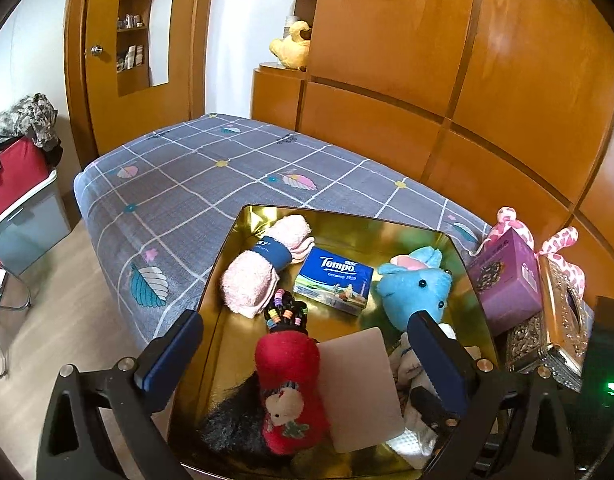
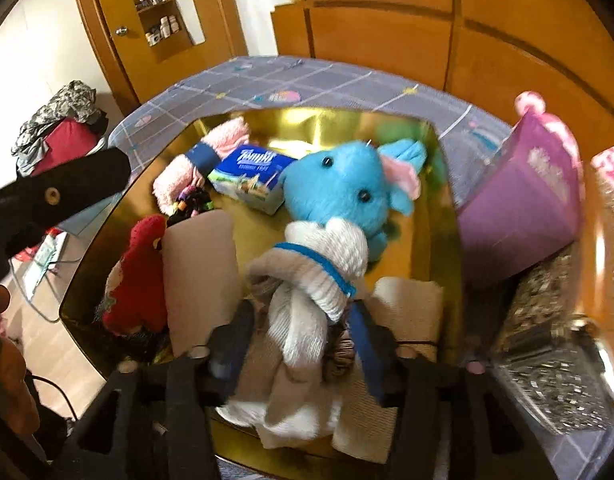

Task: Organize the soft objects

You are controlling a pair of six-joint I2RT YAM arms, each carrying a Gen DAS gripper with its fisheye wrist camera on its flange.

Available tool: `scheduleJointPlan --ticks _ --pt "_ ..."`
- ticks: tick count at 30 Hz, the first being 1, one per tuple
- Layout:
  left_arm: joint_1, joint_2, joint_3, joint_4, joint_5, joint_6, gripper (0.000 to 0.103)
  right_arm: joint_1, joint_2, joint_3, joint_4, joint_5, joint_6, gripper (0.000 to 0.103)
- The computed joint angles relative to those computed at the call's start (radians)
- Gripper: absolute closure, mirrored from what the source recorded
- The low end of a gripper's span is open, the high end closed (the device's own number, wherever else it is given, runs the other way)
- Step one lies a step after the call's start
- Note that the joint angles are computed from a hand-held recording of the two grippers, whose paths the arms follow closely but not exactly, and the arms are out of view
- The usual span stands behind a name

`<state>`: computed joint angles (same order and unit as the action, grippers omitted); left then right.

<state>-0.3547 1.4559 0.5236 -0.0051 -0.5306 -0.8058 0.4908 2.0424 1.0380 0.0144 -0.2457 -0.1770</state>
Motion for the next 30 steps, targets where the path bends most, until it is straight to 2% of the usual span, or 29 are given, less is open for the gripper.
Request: scheduleJointPlan --ticks 6,10,16,23,30 --pt "-0.016 0.002 0.019 -0.031 -0.01 -0.008 0.0 -0.014 -0.091 -0.093 0.077 0.029 0.006 0.039" --pt "-0.048 0.006 0.041 -0.063 -0.028 -0.013 0.0 -0.037 -0.196 -0.203 0.152 0.063 0.006 0.038" --pt "-0.142 0.046 0.119 -0.153 -0.084 -0.047 0.0 -0.07 -0.362 -0.364 0.274 0.15 0.031 0.038" --pt "-0.222 0.067 0.169 -0.205 -0.122 -0.099 0.0 -0.13 -0.454 -0.444 0.343 0.218 0.079 0.038" --pt "-0.28 0.087 0.185 -0.204 -0.14 -0.118 0.0 -0.205 -0.466 -0.457 0.346 0.185 0.117 0.038"
